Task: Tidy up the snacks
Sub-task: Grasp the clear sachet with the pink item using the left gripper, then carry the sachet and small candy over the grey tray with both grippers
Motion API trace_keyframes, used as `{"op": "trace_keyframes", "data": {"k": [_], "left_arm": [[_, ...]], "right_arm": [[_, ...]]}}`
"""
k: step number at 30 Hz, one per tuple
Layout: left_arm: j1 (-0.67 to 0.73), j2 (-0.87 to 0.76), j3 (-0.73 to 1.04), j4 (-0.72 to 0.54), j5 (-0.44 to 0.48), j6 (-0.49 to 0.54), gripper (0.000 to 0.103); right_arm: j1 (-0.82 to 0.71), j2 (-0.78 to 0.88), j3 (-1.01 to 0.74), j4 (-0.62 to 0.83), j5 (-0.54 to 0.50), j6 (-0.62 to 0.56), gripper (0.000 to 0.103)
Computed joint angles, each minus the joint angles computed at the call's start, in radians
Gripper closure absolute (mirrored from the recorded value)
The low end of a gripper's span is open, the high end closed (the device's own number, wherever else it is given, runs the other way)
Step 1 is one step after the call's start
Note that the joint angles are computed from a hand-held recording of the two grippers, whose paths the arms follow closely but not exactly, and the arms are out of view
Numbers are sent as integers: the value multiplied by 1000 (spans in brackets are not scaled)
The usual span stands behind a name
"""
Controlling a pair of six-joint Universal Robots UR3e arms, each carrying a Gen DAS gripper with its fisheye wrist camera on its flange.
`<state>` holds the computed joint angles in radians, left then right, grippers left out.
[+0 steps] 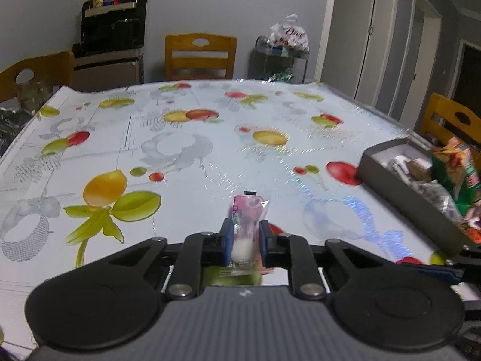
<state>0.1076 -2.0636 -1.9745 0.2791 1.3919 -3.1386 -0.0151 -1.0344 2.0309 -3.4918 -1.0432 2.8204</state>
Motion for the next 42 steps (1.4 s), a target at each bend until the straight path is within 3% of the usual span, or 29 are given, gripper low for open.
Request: {"op": "trace_keyframes", "data": {"k": [8,18,26,37,42], "left_arm": [[-69,118,-40,-6,12,13,89],[-279,97,111,-94,43,16,89],[-441,-72,419,-259,113,2,89],[-532,-407,987,-574,231,-45,89],[-534,-430,1038,-616,207,-47,88]], "right_arm": [[-91,-103,140,-84,91,-10,84],[-343,-286,367,-138,258,-58,84],[-516,-311,437,-137,320,-87,84],[-549,-236,380,-95,306,-101,84],[-527,-219,337,-55,288,-94,82]]}}
